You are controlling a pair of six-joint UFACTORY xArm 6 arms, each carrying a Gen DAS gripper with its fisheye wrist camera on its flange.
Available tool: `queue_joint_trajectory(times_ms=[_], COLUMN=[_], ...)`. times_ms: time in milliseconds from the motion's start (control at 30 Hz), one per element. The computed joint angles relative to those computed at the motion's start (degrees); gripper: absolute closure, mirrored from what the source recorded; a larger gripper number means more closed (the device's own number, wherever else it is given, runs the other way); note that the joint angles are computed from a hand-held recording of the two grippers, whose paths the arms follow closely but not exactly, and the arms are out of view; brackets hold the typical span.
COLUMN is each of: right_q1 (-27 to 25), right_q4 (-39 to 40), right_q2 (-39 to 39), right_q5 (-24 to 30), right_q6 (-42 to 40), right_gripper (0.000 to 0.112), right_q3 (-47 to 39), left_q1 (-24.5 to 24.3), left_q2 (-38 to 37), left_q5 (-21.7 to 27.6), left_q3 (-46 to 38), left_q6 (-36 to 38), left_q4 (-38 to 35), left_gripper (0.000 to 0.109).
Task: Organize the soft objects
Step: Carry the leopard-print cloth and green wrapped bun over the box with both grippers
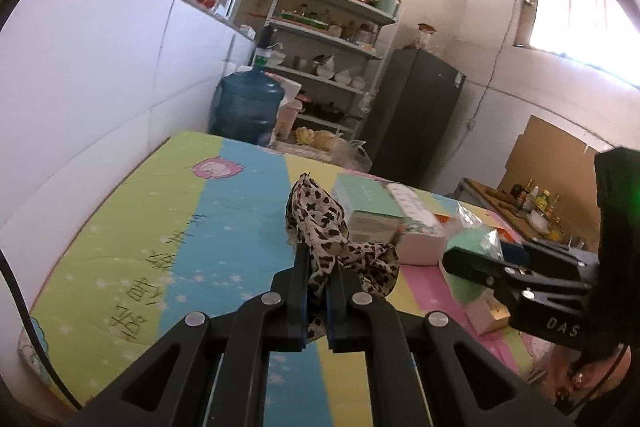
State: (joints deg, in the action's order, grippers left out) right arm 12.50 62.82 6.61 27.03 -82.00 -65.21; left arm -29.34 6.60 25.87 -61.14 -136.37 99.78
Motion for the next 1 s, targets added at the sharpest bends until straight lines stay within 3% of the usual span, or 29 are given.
queue_joint_trajectory(times_ms=[300, 1000], right_q1=[-6.1, -19.2], right_q4=[6.6, 10.6], right_q2=[-1.3, 3.3], right_q5=[2.4, 7.0], right_q6=[-3.5, -3.4], right_gripper=[0.072, 0.072], right_q3=[2.0, -3.2], left_q1=[-3.3, -7.1], left_q2=[3.7, 19.6], left_q5=[1.8, -2.3], left_q3=[-5.2, -27.3], left_q6=[5.2, 21.0], left_q4=[-4.0, -11.4], left_gripper=[0.103, 0.103])
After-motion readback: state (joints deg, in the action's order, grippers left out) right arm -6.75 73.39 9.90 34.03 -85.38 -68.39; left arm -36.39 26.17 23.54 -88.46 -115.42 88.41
